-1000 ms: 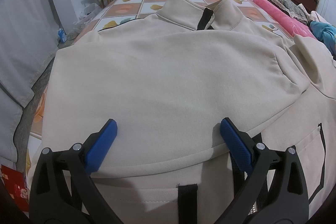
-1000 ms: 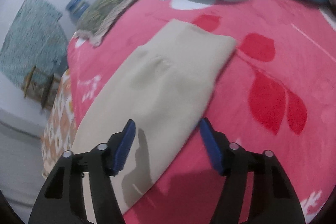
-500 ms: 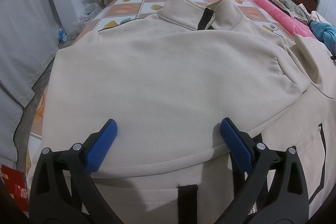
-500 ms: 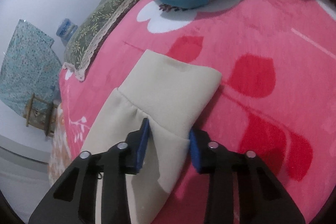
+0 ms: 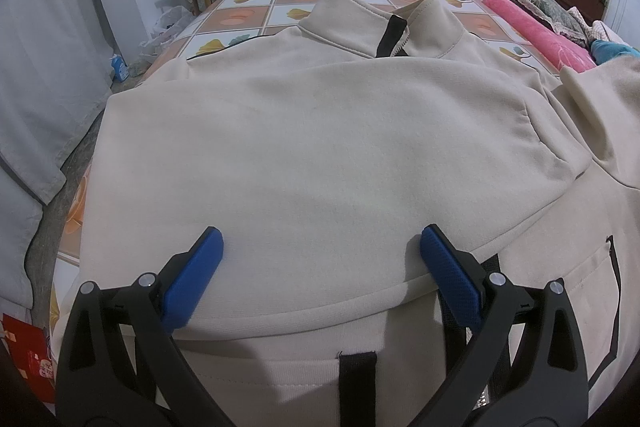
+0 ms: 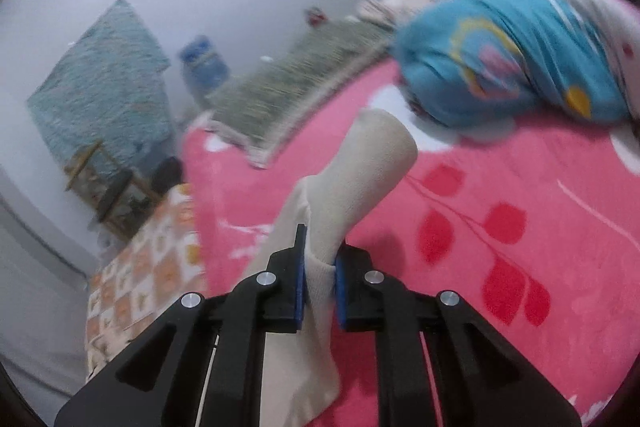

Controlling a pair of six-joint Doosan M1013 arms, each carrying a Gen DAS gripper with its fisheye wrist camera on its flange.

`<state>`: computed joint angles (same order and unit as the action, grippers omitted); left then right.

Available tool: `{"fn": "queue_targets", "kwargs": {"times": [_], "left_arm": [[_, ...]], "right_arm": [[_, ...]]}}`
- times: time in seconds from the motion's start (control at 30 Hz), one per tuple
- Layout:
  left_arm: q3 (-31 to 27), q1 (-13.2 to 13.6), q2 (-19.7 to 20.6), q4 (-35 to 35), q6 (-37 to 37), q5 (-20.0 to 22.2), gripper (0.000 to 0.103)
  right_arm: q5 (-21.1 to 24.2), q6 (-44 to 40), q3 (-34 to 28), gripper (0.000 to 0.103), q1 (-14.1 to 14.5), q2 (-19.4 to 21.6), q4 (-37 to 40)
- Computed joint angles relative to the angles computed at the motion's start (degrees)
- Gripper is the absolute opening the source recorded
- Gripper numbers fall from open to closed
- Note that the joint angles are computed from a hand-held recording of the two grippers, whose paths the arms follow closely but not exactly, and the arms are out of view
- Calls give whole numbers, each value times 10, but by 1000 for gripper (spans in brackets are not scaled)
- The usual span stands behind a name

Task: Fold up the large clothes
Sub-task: 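Grasp the sleeve cuff with the right tool and lift it up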

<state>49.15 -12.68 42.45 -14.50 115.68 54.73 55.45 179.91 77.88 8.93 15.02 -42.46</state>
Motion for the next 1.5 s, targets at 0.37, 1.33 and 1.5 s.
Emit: {"fn": "queue_targets", "kwargs": {"times": [0.37,1.33,1.5], "left_arm": [[0,0,0,-1,0,0,96],[1,0,0,-1,0,-1,96],[3,0,-3,11,-12,-3,96]], "right_arm": [[-39,-88,-115,11,60,47,-28],[-33,-349,-364,11,125,214,151],[-27,-332,-361,11,129,213,131]]}}
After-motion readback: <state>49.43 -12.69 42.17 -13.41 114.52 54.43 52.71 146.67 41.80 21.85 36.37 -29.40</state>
